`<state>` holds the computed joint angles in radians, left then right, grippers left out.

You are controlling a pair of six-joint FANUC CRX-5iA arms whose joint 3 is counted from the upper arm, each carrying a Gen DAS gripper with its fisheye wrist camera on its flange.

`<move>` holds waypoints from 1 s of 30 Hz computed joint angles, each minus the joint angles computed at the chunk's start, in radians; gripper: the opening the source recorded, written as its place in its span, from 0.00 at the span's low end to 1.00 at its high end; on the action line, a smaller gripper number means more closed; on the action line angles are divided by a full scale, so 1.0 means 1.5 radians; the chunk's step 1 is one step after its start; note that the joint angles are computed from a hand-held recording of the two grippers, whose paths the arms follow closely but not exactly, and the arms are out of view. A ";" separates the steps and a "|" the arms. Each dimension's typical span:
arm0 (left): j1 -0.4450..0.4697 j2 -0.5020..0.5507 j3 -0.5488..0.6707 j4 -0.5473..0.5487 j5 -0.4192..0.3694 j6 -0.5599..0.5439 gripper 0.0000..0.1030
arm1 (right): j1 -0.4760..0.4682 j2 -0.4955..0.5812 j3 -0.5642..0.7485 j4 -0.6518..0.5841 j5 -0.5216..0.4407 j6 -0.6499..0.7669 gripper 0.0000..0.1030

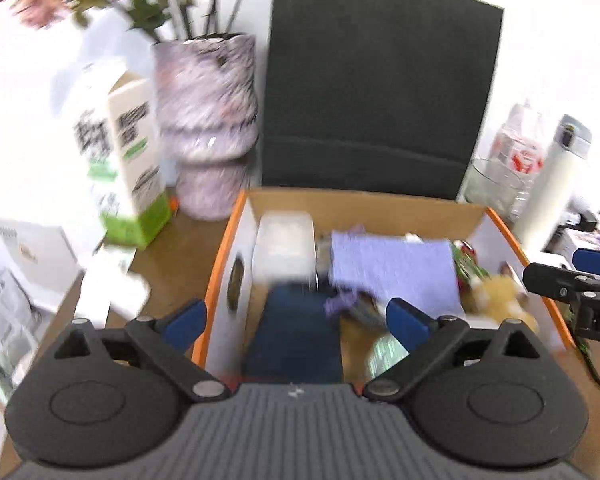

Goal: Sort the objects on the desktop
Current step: 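Withdraw both open tools from the cardboard box back over the table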

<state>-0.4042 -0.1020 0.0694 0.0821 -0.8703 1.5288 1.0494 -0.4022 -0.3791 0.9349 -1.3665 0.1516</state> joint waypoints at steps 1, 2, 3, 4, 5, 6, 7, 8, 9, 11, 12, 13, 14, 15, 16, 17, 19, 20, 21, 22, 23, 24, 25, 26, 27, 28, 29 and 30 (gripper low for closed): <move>0.003 -0.038 -0.038 0.003 0.011 0.002 0.96 | 0.037 -0.007 -0.011 0.018 -0.032 -0.017 0.74; 0.006 -0.066 -0.067 0.010 0.021 -0.011 0.97 | 0.080 -0.017 -0.026 0.038 -0.065 -0.033 0.76; 0.011 -0.106 -0.110 0.025 0.039 -0.039 0.99 | 0.126 -0.027 -0.041 0.057 -0.100 -0.051 0.78; 0.013 -0.146 -0.146 0.027 0.051 -0.056 1.00 | 0.169 -0.034 -0.052 0.069 -0.136 -0.071 0.79; 0.014 -0.180 -0.175 0.028 0.060 -0.068 1.00 | 0.217 -0.038 -0.059 0.077 -0.178 -0.098 0.80; 0.021 -0.219 -0.209 0.039 0.067 -0.087 1.00 | 0.265 -0.041 -0.067 0.082 -0.217 -0.128 0.82; 0.026 -0.255 -0.235 0.042 0.068 -0.091 1.00 | 0.316 -0.044 -0.075 0.083 -0.256 -0.165 0.84; 0.030 -0.288 -0.257 0.044 0.062 -0.092 1.00 | 0.365 -0.046 -0.081 0.082 -0.295 -0.204 0.85; 0.041 -0.321 -0.284 0.061 0.055 -0.107 1.00 | 0.421 -0.045 -0.088 0.077 -0.335 -0.248 0.86; 0.060 -0.378 -0.325 0.084 0.033 -0.131 1.00 | 0.518 -0.031 -0.091 0.049 -0.404 -0.331 0.86; 0.070 -0.405 -0.342 0.093 0.018 -0.135 1.00 | 0.553 -0.018 -0.088 0.034 -0.430 -0.364 0.87; 0.083 -0.437 -0.365 0.109 0.007 -0.145 1.00 | 0.587 -0.003 -0.083 0.014 -0.454 -0.402 0.87; 0.096 -0.463 -0.383 0.121 -0.005 -0.154 1.00 | 0.617 0.011 -0.076 -0.009 -0.472 -0.437 0.87; 0.106 -0.493 -0.402 0.129 -0.019 -0.158 1.00 | 0.648 0.024 -0.073 -0.028 -0.484 -0.474 0.87; 0.118 -0.524 -0.421 0.138 -0.036 -0.166 1.00 | 0.673 0.036 -0.068 -0.046 -0.493 -0.507 0.87; 0.138 -0.554 -0.442 0.160 -0.055 -0.188 1.00 | 0.698 0.049 -0.063 -0.063 -0.500 -0.540 0.87; 0.183 -0.618 -0.480 0.194 -0.099 -0.206 1.00 | 0.738 0.080 -0.050 -0.097 -0.514 -0.598 0.87; 0.214 -0.645 -0.497 0.221 -0.126 -0.229 1.00 | 0.753 0.096 -0.042 -0.113 -0.522 -0.619 0.87; 0.231 -0.666 -0.511 0.237 -0.151 -0.250 1.00 | 0.764 0.111 -0.035 -0.128 -0.530 -0.640 0.87; 0.225 -0.676 -0.514 0.226 -0.161 -0.252 1.00 | 0.775 0.124 -0.030 -0.140 -0.535 -0.660 0.87; 0.195 -0.679 -0.512 0.196 -0.158 -0.241 1.00 | 0.784 0.135 -0.026 -0.150 -0.539 -0.677 0.87; 0.142 -0.673 -0.503 0.145 -0.140 -0.200 1.00 | 0.789 0.144 -0.020 -0.159 -0.540 -0.688 0.87; 0.111 -0.672 -0.500 0.116 -0.130 -0.178 1.00 | 0.792 0.151 -0.016 -0.167 -0.540 -0.697 0.87; 0.103 -0.676 -0.503 0.112 -0.125 -0.177 1.00 | 0.793 0.157 -0.014 -0.169 -0.541 -0.705 0.87; 0.118 -0.683 -0.511 0.132 -0.128 -0.194 1.00 | 0.794 0.162 -0.015 -0.167 -0.540 -0.712 0.88; 0.125 -0.678 -0.511 0.141 -0.132 -0.195 1.00 | 0.793 0.164 -0.017 -0.163 -0.534 -0.709 0.89; 0.143 -0.678 -0.515 0.160 -0.138 -0.205 1.00 | 0.789 0.164 -0.018 -0.161 -0.528 -0.705 0.90; 0.157 -0.675 -0.519 0.174 -0.140 -0.213 1.00 | 0.780 0.163 -0.019 -0.160 -0.522 -0.695 0.91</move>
